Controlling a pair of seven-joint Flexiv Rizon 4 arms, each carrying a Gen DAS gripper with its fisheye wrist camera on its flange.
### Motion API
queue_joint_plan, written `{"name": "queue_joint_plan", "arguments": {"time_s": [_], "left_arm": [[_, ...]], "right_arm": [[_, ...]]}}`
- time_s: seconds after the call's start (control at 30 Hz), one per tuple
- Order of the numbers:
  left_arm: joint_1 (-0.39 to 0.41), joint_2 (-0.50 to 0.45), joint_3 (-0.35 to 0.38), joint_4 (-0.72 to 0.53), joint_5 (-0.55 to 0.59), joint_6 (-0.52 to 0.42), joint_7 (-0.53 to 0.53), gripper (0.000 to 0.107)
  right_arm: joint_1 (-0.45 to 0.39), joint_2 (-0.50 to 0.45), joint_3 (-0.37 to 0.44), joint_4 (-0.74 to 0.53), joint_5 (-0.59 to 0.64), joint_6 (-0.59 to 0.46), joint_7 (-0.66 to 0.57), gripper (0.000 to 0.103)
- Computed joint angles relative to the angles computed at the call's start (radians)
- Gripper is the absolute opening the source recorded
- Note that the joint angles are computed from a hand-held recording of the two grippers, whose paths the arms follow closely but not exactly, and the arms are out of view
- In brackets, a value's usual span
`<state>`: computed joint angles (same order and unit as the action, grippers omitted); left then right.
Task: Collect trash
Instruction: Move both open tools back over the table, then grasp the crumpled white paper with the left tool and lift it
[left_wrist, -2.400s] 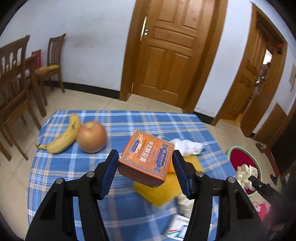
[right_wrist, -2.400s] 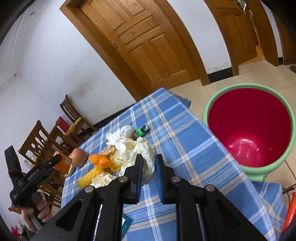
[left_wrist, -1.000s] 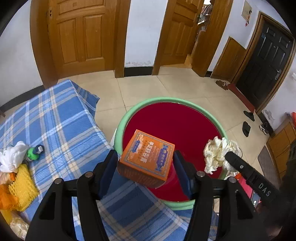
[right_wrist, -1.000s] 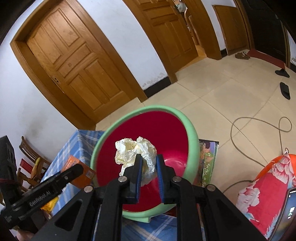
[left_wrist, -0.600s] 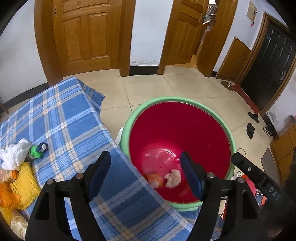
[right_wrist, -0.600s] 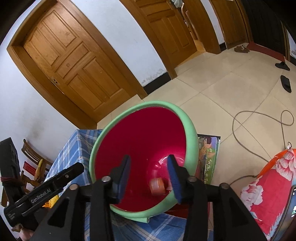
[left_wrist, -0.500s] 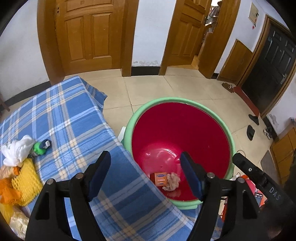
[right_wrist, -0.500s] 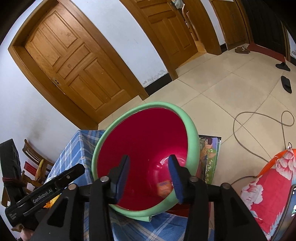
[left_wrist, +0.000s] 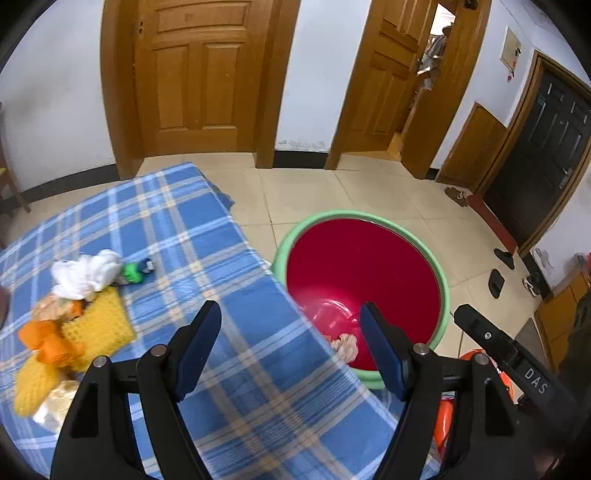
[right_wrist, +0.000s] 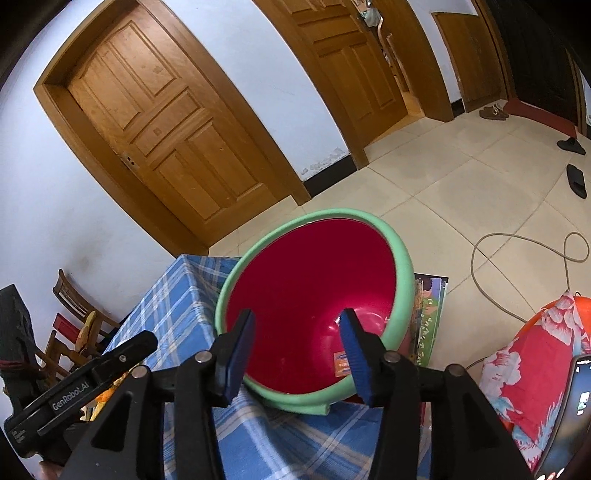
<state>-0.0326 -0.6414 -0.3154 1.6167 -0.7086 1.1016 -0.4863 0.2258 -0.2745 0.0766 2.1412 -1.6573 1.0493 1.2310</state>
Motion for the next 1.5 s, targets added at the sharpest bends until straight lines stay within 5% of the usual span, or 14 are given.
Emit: {"name": "queue_joint_plan", "arguments": {"time_s": [0.7, 0.87, 1.5], "left_arm": [[0.093, 0.108, 0.041, 0.107, -0.21, 0.038, 0.105, 0.077], [0.112, 0.107, 0.073, 0.111, -0.198, 0.036, 0.094, 0.077], [0.161, 0.024, 0.093, 0.096, -0.048, 0.06, -0.025, 0.077]], "right_arm": [[0.131, -0.054, 0.007, -0.133, 0.094, -0.035, -0.174, 0.055], [0.146, -0.072, -0.001, -0.166, 0.057, -0.009, -0.17, 0.066], [0.208, -0.134, -0.023, -0.222, 0.121, 0.011, -0.245, 0.068]]}}
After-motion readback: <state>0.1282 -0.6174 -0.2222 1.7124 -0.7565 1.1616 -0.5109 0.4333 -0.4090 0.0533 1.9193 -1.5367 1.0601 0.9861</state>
